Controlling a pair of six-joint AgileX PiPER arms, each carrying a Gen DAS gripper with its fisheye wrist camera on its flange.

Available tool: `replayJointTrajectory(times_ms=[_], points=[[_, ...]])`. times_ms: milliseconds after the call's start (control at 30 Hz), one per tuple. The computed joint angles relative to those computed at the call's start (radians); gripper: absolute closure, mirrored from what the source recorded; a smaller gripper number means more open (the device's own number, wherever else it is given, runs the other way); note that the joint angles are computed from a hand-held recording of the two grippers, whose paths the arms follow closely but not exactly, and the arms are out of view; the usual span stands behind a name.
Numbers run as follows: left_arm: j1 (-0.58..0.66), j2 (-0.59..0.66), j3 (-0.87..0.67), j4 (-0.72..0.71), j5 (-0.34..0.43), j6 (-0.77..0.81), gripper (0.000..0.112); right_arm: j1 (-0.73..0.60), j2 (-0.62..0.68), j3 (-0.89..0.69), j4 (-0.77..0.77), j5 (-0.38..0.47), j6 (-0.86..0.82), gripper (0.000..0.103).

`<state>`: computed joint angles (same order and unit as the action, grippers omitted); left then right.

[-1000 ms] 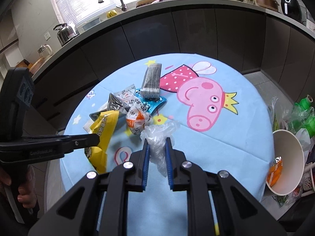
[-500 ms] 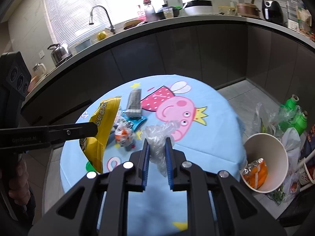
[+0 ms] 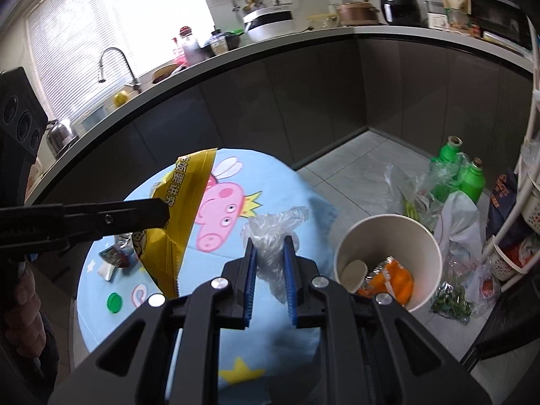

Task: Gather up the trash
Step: 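Carry the yellow wrapper and clear plastic to the white bin and release both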

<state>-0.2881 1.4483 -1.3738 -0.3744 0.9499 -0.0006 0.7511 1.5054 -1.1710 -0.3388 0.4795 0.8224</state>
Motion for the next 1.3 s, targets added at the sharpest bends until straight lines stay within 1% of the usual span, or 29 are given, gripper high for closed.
replayJointTrajectory(times_ms=[67, 233, 400, 500, 733, 867, 1000, 1033, 1067, 1100, 1133, 1167, 1200, 1233, 1267, 1300], points=[[-0.029, 0.049, -0.042, -0.008, -0.002, 0.007, 0.104, -0.030, -0.017, 0.035, 0.011, -0.017, -0.003, 0.087], [-0.056, 0.179, -0.151, -0.068, 0.025, 0.066, 0.104, -0.106, -0.045, 0.120, 0.037, -0.057, -0.011, 0.087], [-0.066, 0.308, -0.251, -0.117, 0.059, 0.103, 0.104, -0.196, -0.037, 0.183, 0.126, -0.093, -0.088, 0.087], [-0.071, 0.386, -0.315, -0.128, 0.081, 0.112, 0.104, -0.250, -0.017, 0.220, 0.237, -0.139, -0.188, 0.086], [-0.087, 0.584, -0.504, -0.128, 0.164, 0.099, 0.104, -0.333, 0.059, 0.257, 0.422, -0.201, -0.373, 0.086], [-0.099, 0.683, -0.605, -0.114, 0.199, 0.082, 0.104, -0.374, 0.128, 0.255, 0.535, -0.231, -0.503, 0.085], [-0.115, 0.768, -0.700, -0.097, 0.217, 0.065, 0.104, -0.410, 0.208, 0.237, 0.632, -0.257, -0.637, 0.084], [-0.125, 0.783, -0.720, -0.081, 0.212, 0.054, 0.102, -0.415, 0.223, 0.234, 0.642, -0.266, -0.660, 0.079], [-0.134, 0.789, -0.729, -0.057, 0.199, 0.041, 0.092, -0.416, 0.241, 0.229, 0.630, -0.272, -0.665, 0.071], [-0.142, 0.786, -0.724, -0.028, 0.176, 0.025, 0.084, -0.412, 0.255, 0.224, 0.603, -0.277, -0.654, 0.051], [-0.147, 0.777, -0.709, -0.009, 0.148, 0.013, 0.062, -0.409, 0.259, 0.230, 0.574, -0.293, -0.636, 0.035], [-0.149, 0.758, -0.681, 0.003, 0.108, 0.004, 0.050, -0.401, 0.257, 0.241, 0.523, -0.316, -0.596, 0.029], [-0.148, 0.743, -0.659, 0.002, 0.081, 0.006, 0.047, -0.400, 0.253, 0.254, 0.513, -0.336, -0.596, 0.020], [-0.146, 0.738, -0.651, -0.002, 0.067, 0.009, 0.043, -0.397, 0.249, 0.265, 0.538, -0.353, -0.627, 0.012], [-0.146, 0.734, -0.647, 0.002, 0.060, 0.005, 0.033, -0.398, 0.247, 0.271, 0.602, -0.357, -0.697, 0.010], [-0.146, 0.723, -0.633, 0.016, 0.041, -0.014, 0.027, -0.402, 0.246, 0.272, 0.664, -0.355, -0.762, 0.006]])
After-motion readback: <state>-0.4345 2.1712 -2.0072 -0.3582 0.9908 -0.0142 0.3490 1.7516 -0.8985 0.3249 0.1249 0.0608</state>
